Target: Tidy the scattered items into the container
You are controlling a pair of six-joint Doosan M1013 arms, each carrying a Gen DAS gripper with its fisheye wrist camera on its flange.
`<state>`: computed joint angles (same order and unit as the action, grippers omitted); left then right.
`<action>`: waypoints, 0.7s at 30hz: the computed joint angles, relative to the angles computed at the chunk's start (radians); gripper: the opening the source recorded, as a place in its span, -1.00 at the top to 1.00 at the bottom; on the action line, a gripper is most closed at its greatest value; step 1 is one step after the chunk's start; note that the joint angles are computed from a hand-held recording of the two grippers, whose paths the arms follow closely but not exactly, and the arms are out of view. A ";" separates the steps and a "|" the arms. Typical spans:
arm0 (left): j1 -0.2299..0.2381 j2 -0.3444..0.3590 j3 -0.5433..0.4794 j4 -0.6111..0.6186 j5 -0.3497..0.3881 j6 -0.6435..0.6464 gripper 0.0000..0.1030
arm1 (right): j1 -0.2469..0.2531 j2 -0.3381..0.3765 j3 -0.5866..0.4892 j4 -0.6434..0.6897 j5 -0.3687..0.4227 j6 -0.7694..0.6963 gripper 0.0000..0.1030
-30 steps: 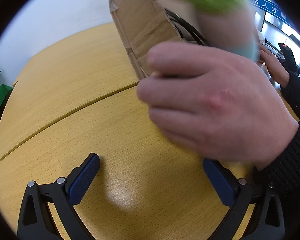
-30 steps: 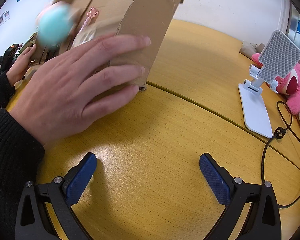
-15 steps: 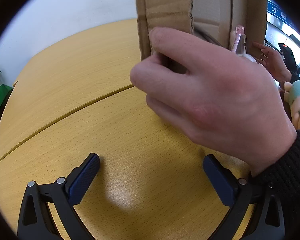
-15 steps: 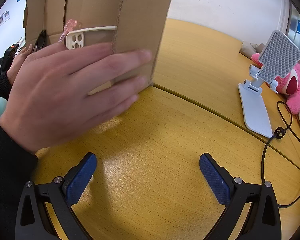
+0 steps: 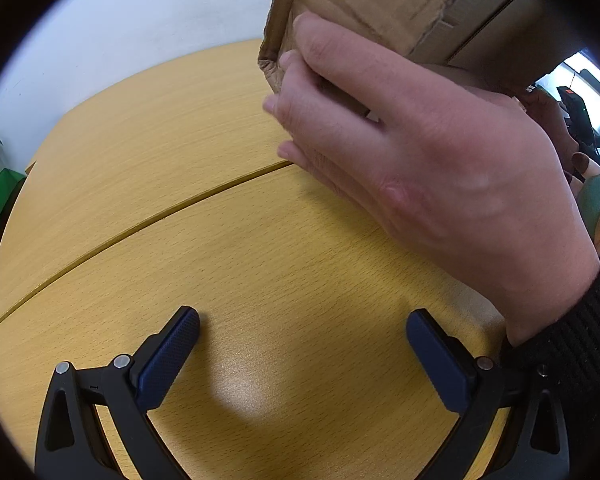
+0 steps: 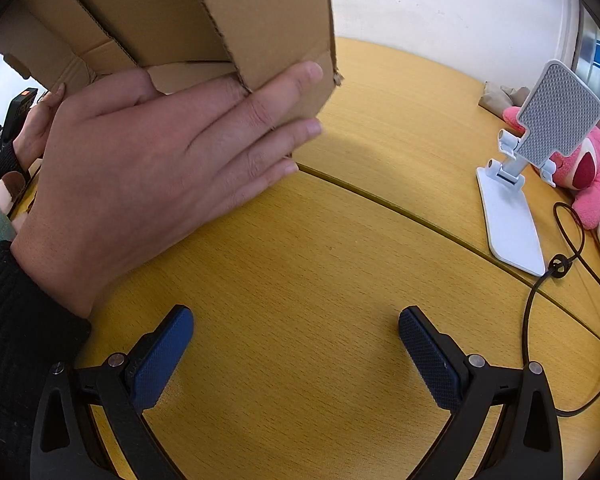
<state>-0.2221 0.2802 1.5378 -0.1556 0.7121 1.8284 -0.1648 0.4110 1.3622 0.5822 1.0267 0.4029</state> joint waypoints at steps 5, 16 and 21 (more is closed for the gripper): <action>0.000 0.000 0.000 0.001 -0.001 -0.001 -1.00 | 0.000 0.000 0.001 0.000 0.000 0.000 -1.00; 0.000 0.001 0.000 -0.001 -0.001 -0.001 -1.00 | -0.001 -0.002 0.004 0.000 -0.004 0.009 -1.00; 0.002 0.003 -0.002 -0.003 -0.001 0.003 -1.00 | 0.002 -0.004 0.007 -0.001 -0.009 0.013 -1.00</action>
